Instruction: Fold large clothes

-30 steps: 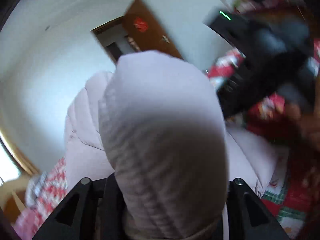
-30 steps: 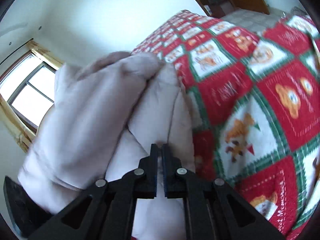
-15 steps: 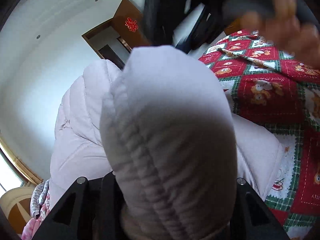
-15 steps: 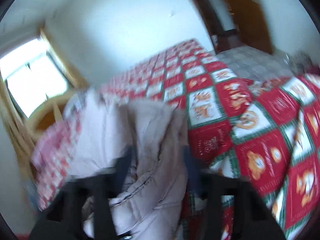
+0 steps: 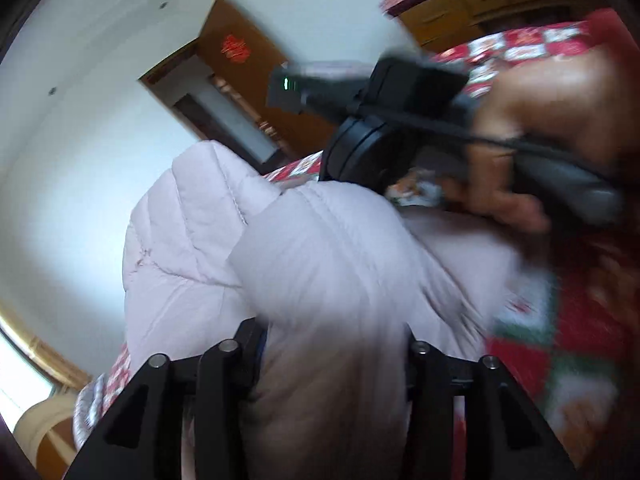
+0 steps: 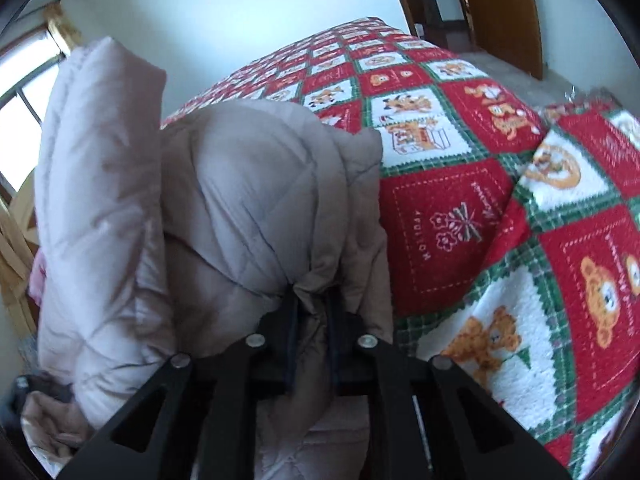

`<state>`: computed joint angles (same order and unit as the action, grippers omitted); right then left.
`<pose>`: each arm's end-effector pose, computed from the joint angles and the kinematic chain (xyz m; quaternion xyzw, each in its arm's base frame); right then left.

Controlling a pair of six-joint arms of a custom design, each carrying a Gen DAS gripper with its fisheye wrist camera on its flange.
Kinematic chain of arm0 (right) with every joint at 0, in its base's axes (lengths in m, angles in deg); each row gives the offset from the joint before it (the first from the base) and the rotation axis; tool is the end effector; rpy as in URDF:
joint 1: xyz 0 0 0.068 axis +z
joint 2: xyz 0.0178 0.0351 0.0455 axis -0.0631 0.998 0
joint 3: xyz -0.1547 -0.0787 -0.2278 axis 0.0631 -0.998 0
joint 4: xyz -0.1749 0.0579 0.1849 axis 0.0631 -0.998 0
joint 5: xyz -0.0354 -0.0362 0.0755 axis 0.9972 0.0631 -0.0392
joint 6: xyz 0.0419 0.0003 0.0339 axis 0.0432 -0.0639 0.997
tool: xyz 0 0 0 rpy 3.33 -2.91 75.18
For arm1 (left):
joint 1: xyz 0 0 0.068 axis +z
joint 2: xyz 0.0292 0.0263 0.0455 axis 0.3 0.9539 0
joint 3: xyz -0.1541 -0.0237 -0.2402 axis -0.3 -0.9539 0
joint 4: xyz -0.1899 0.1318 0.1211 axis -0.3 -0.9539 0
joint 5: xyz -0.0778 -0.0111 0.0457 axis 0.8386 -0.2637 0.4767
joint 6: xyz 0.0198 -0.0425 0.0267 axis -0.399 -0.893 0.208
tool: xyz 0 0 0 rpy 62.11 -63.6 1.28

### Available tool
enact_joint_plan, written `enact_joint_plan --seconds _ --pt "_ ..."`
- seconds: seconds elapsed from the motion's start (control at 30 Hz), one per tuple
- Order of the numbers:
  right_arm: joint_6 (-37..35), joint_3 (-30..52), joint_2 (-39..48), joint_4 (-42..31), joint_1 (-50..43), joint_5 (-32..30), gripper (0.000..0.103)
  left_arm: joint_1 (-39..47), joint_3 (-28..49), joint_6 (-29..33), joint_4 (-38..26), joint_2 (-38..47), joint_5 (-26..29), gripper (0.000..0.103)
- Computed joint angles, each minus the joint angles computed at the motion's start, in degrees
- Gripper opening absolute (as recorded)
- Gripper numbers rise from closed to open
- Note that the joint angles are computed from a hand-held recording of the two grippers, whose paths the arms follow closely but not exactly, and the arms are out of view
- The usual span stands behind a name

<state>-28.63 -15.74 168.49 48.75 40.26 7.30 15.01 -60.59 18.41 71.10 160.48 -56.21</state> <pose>0.2648 0.2452 0.0910 0.0285 0.9286 0.1815 0.3225 0.2492 -0.0231 0.0942 0.4911 0.7100 0.0789 0.4985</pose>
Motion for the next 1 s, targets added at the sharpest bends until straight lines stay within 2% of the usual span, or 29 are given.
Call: enact_joint_plan --seconds 0.03,0.07,0.1,0.13,0.2,0.23,0.27,0.3,0.33,0.37,0.4,0.47,0.57,0.63,0.67,0.83,0.9,1.0 --pt "0.1 -0.6 0.3 1.3 -0.3 -0.3 0.012 1.5 -0.3 0.7 -3.7 -3.1 2.4 0.051" --pt "0.7 -1.6 0.3 3.0 -0.4 -0.8 0.012 5.6 -0.3 2.2 -10.6 -8.0 8.1 0.053" --pt "1.5 -3.0 0.2 5.3 -0.9 -1.9 0.012 10.7 1.3 3.9 -20.5 -12.9 15.6 0.053" --pt "2.0 -3.3 0.6 6.5 -1.4 -2.9 0.012 14.2 3.2 5.4 -28.3 -15.4 20.6 0.053" --pt "2.8 -4.5 0.8 9.0 -2.1 -4.2 0.012 23.0 13.0 9.7 -50.1 -16.3 32.0 0.054" --pt "3.0 -4.6 1.1 9.7 -2.4 -4.4 0.012 24.7 15.7 9.0 -53.5 -15.4 34.0 0.054" --pt "3.3 -5.0 1.0 10.2 -2.3 -4.3 0.012 26.8 19.6 4.5 -54.3 -13.6 35.7 0.061" --pt "3.7 -5.4 0.9 10.6 -2.0 -3.9 0.012 27.6 21.4 -1.5 -50.8 -12.3 35.6 0.071" --pt "3.9 -5.3 1.1 10.9 -2.0 -3.6 0.012 27.7 22.3 -8.0 -46.0 -11.1 34.9 0.074" --pt "4.1 -5.7 1.2 11.6 -1.8 -3.2 0.012 28.0 25.2 -17.1 -41.0 -8.2 33.7 0.077" --pt "4.3 -6.0 1.2 12.1 -1.5 -2.6 0.012 27.9 28.8 -23.8 -39.4 -5.2 32.5 0.077" --pt "4.8 -6.9 0.9 12.9 -0.8 -1.6 0.012 26.0 39.5 -37.7 -40.5 2.9 29.1 0.077" --pt "5.8 -7.0 0.4 12.5 -0.2 -0.5 0.012 20.8 49.9 -46.9 -43.1 11.2 25.4 0.077" --pt "6.7 -8.0 -0.6 12.4 0.7 0.3 0.012 17.1 53.0 -47.9 -45.6 14.2 22.8 0.077" --pt "7.0 -8.2 -0.7 12.6 0.7 0.3 0.012 14.8 52.8 -46.2 -46.8 14.6 21.6 0.077" --pt "8.6 -11.4 0.8 20.1 -2.4 -5.3 0.012 6.3 41.3 -38.1 -36.6 9.4 8.7 0.078" --pt "7.7 -11.0 -0.2 18.1 -2.9 -6.4 0.013 3.8 38.7 -34.8 -34.1 8.7 2.6 0.079" --pt "6.5 -11.5 -5.5 12.0 -3.4 -6.3 0.020 4.5 38.6 -33.6 -34.0 9.7 2.8 0.080"
